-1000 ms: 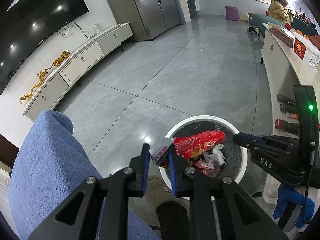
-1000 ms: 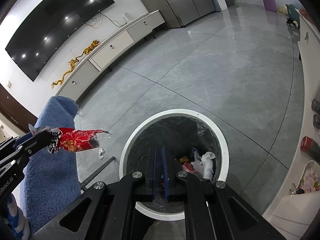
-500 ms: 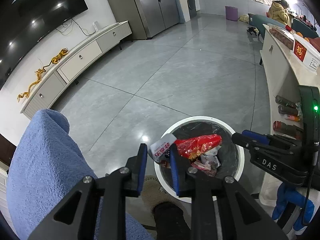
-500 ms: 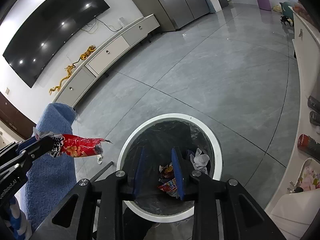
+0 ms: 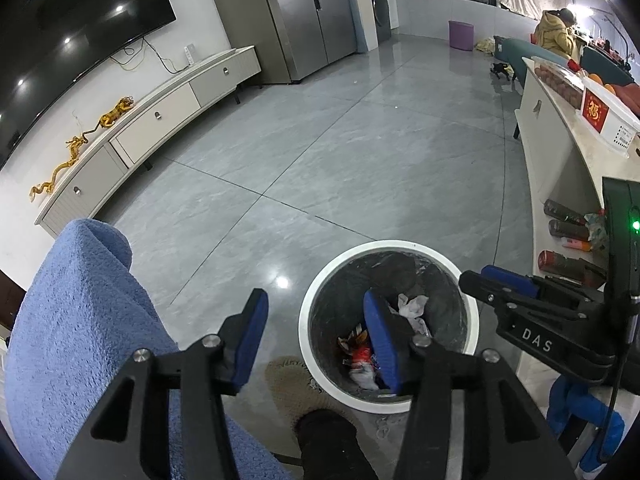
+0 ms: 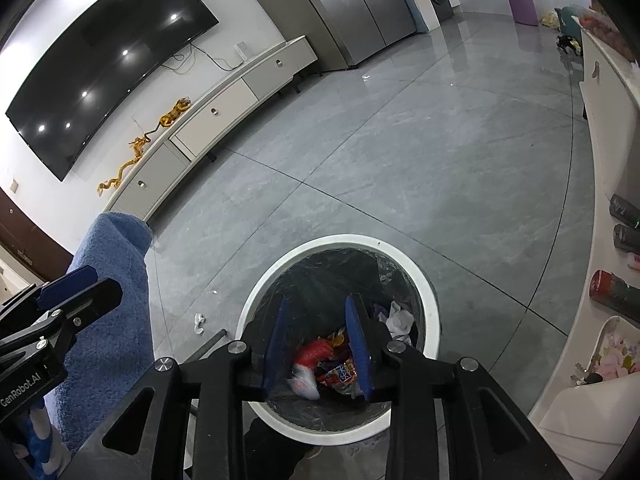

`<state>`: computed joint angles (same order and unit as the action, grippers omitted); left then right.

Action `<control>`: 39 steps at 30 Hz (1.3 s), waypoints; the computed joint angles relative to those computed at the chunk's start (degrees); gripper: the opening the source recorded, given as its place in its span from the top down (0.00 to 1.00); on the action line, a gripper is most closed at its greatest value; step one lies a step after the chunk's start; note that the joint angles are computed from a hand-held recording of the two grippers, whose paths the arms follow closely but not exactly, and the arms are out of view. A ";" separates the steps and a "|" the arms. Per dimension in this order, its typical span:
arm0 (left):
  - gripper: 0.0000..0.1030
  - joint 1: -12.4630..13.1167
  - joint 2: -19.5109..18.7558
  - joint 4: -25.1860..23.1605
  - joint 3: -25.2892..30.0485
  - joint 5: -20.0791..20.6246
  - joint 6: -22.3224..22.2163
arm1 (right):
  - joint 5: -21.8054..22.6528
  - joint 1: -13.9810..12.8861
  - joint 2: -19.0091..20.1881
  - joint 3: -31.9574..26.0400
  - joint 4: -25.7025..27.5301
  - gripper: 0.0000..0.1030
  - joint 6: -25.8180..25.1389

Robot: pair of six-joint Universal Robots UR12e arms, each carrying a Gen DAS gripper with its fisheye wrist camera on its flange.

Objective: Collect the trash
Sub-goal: 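Move both open grippers away from the bin over the empty rug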

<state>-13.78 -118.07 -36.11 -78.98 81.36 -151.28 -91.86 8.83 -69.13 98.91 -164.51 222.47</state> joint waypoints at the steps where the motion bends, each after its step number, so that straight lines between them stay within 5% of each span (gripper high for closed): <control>1: 0.53 0.02 0.06 0.11 -0.07 -0.05 -0.07 | -0.05 0.04 -0.03 0.02 -0.06 0.72 0.04; 27: 0.46 2.29 5.20 6.03 -5.72 -4.04 -3.60 | -5.83 3.02 -1.82 -1.51 0.88 0.51 -3.42; 34: 0.46 6.07 8.08 7.25 -9.20 -5.41 -9.79 | -6.06 5.47 -1.17 -4.59 2.51 0.41 -6.93; 39: 0.46 10.31 10.60 10.10 -12.99 -2.03 -14.07 | -5.29 8.10 0.26 -8.34 3.61 0.34 -10.26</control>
